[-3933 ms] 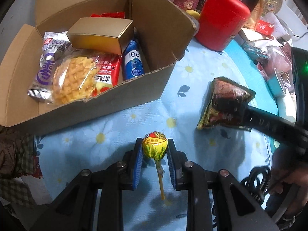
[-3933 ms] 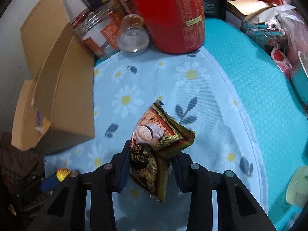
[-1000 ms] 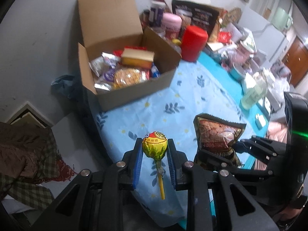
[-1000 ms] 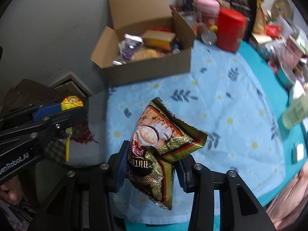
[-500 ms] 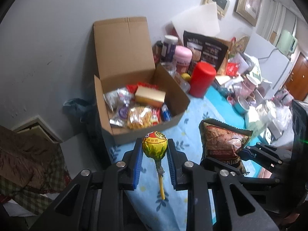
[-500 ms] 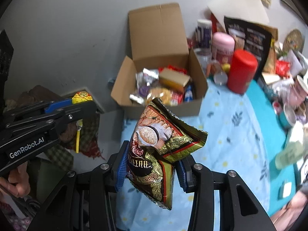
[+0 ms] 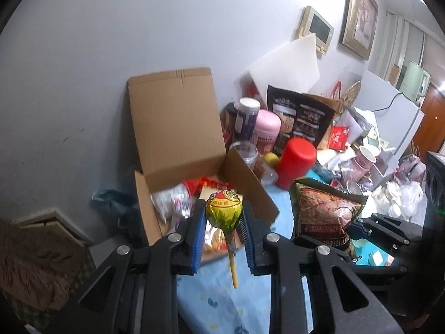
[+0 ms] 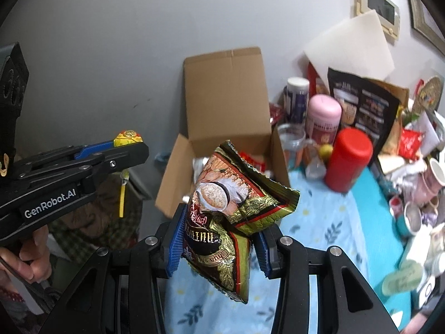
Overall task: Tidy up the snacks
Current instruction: 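Carry the lollipop and brown packet over the cardboard box with both grippers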
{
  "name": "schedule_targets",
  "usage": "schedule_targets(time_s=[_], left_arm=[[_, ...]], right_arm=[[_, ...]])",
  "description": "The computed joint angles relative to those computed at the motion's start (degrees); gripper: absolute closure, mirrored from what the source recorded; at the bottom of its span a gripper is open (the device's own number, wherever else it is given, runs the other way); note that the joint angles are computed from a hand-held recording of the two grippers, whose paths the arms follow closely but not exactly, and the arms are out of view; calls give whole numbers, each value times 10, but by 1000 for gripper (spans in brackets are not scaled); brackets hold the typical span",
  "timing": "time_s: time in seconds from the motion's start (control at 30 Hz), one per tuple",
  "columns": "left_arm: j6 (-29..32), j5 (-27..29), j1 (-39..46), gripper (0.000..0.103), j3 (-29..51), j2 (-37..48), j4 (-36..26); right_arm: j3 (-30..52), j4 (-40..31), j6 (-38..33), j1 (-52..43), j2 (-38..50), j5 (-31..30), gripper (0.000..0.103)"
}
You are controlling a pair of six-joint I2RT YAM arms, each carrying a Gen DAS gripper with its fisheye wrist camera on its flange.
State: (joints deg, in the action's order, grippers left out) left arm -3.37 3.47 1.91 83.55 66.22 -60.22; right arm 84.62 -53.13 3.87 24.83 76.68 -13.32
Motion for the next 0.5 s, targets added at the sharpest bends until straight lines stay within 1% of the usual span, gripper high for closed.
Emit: schedule_targets(time_s=[0.17, 0.37, 0.5], left_arm=[[22, 21, 27, 79, 47, 75, 29], [45, 38, 55, 79, 94, 173, 65], [53, 43, 65, 79, 112, 229, 86]], right_arm=[[61, 20, -6, -8, 71, -1, 60], [146, 43, -10, -11, 177, 1, 60], [193, 59, -14, -15, 247, 0, 60]])
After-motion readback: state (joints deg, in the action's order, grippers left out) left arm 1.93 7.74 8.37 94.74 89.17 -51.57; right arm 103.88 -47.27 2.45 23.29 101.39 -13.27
